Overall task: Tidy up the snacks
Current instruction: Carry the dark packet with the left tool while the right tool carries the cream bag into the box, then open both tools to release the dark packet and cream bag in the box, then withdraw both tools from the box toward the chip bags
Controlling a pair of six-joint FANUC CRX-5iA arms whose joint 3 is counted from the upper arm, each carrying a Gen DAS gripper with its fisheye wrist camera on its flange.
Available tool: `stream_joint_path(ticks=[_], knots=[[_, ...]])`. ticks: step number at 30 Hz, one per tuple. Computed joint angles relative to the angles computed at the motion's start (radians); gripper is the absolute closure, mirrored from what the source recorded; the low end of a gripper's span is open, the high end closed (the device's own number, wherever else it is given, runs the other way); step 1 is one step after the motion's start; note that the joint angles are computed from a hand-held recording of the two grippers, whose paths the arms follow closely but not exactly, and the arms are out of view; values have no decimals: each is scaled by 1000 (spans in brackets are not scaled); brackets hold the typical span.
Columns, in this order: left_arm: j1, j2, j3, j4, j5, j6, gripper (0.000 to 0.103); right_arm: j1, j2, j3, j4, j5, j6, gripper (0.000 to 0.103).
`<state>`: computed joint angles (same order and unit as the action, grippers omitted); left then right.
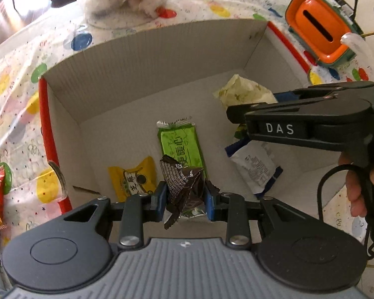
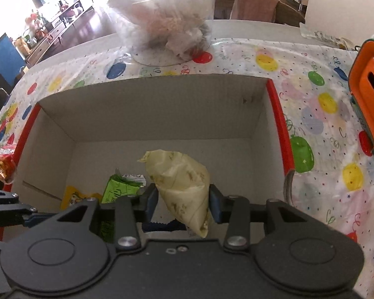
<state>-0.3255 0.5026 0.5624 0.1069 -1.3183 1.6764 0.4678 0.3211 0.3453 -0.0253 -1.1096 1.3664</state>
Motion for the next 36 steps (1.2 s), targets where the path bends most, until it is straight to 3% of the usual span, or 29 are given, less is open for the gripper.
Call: stream_joint_path(ticks=[8, 20, 22, 24, 36], knots=[[-6, 6, -4, 0, 7, -2, 73, 13, -18, -29, 34, 13, 15, 58], [-1, -58, -81, -6, 62, 12, 71, 3, -93, -81, -12, 33, 17, 49], [2, -75, -100, -3, 75, 17, 69, 3, -108, -90, -17, 36, 20, 48], [6, -97, -126, 4, 99, 23, 56, 1, -121, -96, -27, 36, 22, 48], [9, -240, -248, -7, 206, 23, 54, 0, -218, -136, -99, 56, 75, 39]])
